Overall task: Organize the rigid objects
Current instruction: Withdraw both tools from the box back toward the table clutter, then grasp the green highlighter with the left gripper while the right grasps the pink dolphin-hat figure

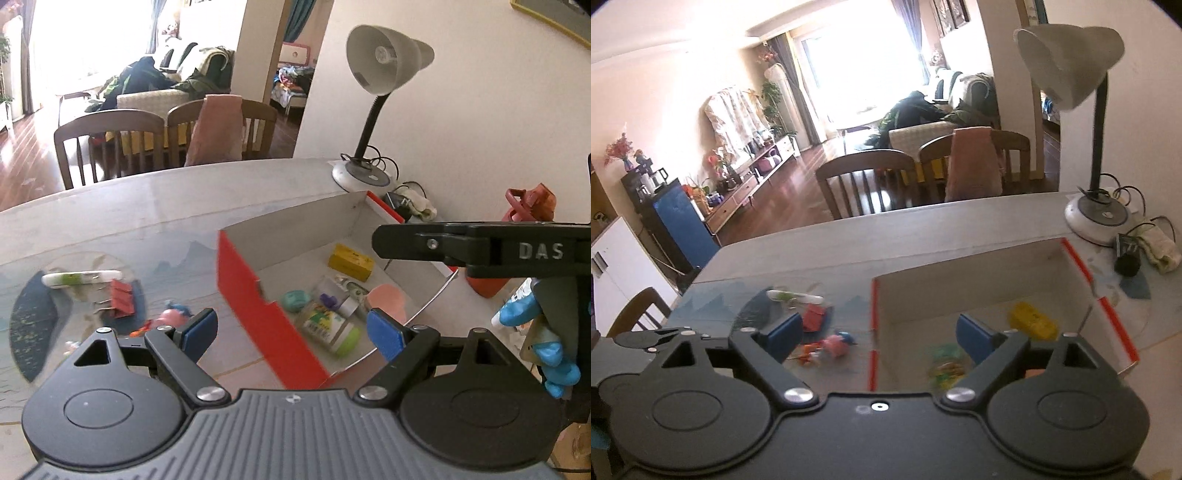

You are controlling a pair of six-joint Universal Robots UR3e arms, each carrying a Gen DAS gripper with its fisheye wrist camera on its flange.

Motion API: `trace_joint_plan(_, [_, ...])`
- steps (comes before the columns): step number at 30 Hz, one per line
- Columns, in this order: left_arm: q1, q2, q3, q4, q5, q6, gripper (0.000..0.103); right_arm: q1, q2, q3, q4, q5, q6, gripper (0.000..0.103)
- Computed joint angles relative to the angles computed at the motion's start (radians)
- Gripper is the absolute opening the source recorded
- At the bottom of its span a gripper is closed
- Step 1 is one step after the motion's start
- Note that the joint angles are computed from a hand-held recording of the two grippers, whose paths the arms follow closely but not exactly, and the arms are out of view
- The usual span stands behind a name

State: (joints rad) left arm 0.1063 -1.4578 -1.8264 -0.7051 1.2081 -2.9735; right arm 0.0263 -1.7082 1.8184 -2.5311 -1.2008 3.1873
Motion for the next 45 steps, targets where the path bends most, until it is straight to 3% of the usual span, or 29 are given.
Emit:
trace_joint_plan(7, [0.241,0.214,-0.121,-0.161,-0.151,0.177,0.088,0.188,0.059,-0.025,-0.098,-0.143,0.116,0.095])
trace_joint_plan(15, [0.598,0.443,-0.184,-0.512,-0.342,0.516,0.090,0.393,0.159,-0.093,-0.168,-0.305,0.215,0.100])
trace_joint_plan(25, [0.864,0.529,-0.236,-0.704,-0.393,0.761,0.092,0.531,0.322,-0.237,-0.146,-0.413,0.273,0.102])
trace_joint_plan(28, [0.887,0.506,-0.258,-0.684,-0.393,0.770,0.092,0.547,0.374,-0.285,-0.128,-0.423,0.283,0.102])
trace_joint_plan(33, [0.849,0.414,-0.297,-0.534,-0.346,0.694,0.092,0.543,0.493,-0.395,-0.098,-0.394,0.275,0.102])
trace_joint_plan(45, [0.646,0.070,-0.418,0.079,-0.196,0.420,0.092,0.500,0.820,-0.662,-0.028,-0.370,0.364,0.097])
